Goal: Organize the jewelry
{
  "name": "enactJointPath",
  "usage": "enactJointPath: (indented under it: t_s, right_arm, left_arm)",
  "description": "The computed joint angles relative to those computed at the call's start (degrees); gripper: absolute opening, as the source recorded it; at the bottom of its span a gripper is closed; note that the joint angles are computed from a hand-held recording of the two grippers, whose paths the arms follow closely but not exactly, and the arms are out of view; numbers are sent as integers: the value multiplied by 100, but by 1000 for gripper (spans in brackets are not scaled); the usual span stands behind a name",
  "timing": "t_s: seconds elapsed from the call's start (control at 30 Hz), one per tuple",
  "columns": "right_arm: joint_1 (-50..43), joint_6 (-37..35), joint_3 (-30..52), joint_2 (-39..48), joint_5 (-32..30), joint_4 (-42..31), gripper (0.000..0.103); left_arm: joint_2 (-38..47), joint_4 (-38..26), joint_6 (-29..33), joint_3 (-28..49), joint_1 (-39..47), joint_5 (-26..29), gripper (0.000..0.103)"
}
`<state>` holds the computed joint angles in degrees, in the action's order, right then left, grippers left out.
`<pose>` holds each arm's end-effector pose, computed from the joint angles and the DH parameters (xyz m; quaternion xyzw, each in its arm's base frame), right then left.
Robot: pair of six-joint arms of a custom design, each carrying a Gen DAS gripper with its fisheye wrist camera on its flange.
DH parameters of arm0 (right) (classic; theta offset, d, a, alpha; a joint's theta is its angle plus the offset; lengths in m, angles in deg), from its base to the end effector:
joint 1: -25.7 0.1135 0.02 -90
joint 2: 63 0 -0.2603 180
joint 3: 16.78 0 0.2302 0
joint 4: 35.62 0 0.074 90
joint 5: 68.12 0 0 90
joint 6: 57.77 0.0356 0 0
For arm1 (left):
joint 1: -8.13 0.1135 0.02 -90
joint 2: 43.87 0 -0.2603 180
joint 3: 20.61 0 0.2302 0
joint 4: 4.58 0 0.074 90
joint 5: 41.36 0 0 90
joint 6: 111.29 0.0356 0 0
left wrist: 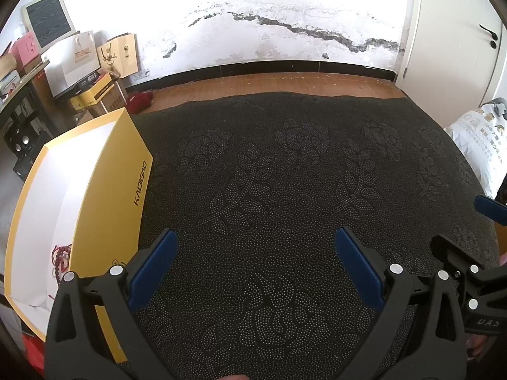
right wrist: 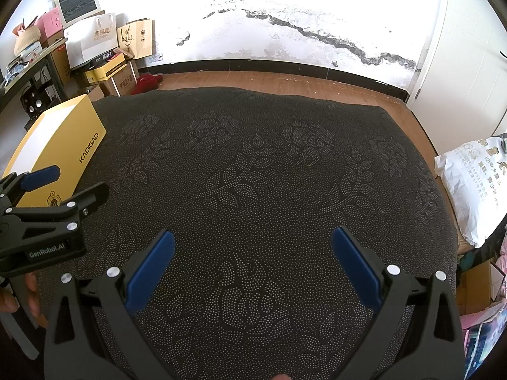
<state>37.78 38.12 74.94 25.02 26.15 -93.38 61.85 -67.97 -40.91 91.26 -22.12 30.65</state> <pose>0.2988 0.0612 0.2998 -0.0398 0.9498 0.0131 0.3101 0.3319 -0.1808 0.2980 0.0439 0.9476 0.0186 0.3158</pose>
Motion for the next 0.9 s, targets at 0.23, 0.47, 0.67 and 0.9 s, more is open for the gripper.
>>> enactJointPath:
  t_s: [0.23,0.47,0.67,0.9]
  right_arm:
    - [3,-6,3,-9,10,-10,96]
    - [-9,1,-21,-42,-2,-2,96]
    - [-14,1,0,-31,2,-11,96]
    - [-25,-6,1,-35,0,-13,96]
  left_arm:
    - [-41,41,42,-65,17,42,97]
    - [-43,58,17,-75,51,136,97]
    - [-51,87,7,-126,63,175,97]
    - [-93,132,8,-182,53,196,97]
